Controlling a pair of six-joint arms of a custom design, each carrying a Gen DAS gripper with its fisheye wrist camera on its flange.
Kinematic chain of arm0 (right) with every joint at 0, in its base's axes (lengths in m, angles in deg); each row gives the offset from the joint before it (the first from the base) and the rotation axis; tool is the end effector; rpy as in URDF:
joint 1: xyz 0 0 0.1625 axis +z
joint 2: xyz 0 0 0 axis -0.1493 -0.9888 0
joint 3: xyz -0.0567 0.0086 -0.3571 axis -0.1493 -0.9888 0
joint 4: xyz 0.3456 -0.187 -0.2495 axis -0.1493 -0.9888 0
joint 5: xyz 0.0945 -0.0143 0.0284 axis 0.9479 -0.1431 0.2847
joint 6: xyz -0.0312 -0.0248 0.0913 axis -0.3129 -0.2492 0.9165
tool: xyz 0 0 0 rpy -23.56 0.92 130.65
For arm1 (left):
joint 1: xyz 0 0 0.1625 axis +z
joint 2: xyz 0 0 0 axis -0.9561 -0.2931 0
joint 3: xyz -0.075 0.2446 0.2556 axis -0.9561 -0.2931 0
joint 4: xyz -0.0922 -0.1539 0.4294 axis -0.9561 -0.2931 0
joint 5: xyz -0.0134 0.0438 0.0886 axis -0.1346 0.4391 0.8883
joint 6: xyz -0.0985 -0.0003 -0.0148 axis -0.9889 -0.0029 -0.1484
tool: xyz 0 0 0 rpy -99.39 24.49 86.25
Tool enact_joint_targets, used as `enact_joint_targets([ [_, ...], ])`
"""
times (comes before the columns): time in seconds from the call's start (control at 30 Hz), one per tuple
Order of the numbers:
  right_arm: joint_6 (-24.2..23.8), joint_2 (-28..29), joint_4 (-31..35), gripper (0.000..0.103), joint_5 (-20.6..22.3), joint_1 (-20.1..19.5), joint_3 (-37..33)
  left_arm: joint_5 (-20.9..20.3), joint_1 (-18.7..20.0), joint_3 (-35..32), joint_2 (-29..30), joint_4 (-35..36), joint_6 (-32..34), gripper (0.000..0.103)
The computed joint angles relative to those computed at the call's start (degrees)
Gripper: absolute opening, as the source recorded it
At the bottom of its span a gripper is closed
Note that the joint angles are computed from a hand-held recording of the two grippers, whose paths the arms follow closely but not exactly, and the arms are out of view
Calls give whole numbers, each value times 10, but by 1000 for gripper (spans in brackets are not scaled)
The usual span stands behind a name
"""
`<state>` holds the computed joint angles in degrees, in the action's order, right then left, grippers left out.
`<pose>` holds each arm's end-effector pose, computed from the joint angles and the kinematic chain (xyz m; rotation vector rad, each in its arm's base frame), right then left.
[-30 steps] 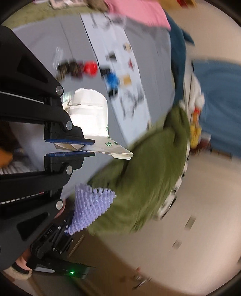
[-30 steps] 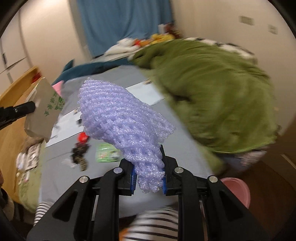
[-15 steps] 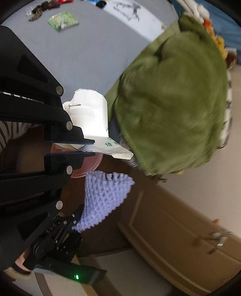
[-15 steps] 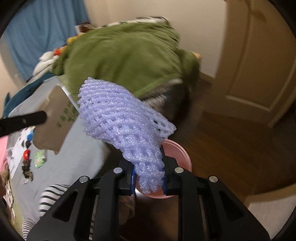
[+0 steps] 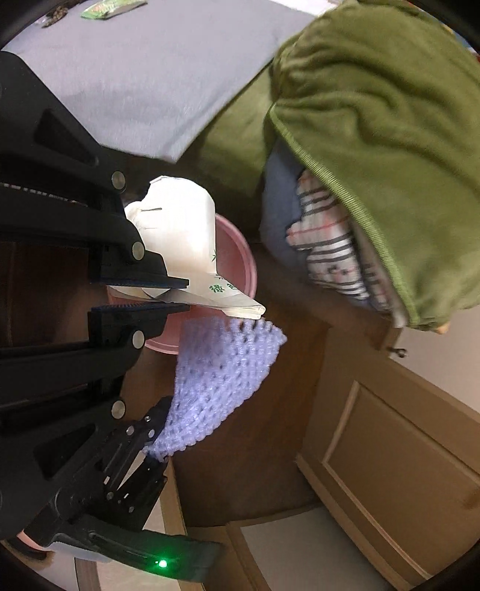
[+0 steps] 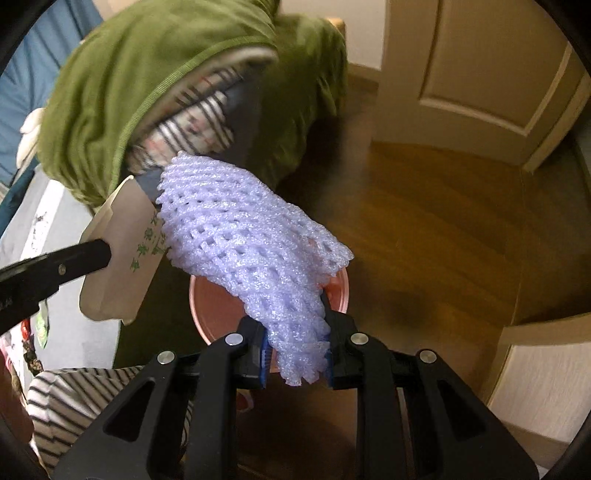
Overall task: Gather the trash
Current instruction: 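Carry the cup and net to the pink bin and open both tools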
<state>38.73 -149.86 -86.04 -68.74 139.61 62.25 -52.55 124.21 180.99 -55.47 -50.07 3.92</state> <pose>0.3247 -0.2893 0.0247 -0.6599 -2.1973 0.7812 -0.1405 -0.4387 0.2523 1.0229 2.5652 0.1542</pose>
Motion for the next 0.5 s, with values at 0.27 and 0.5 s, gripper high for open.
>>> enact_joint_targets([
  [0.27, -62, 12, -134, 24, 32, -58, 52, 19, 14, 19, 40, -12, -9, 7],
  [0.5, -102, 30, -214, 38, 55, -86, 67, 29, 19, 19, 67, -11, -17, 9],
])
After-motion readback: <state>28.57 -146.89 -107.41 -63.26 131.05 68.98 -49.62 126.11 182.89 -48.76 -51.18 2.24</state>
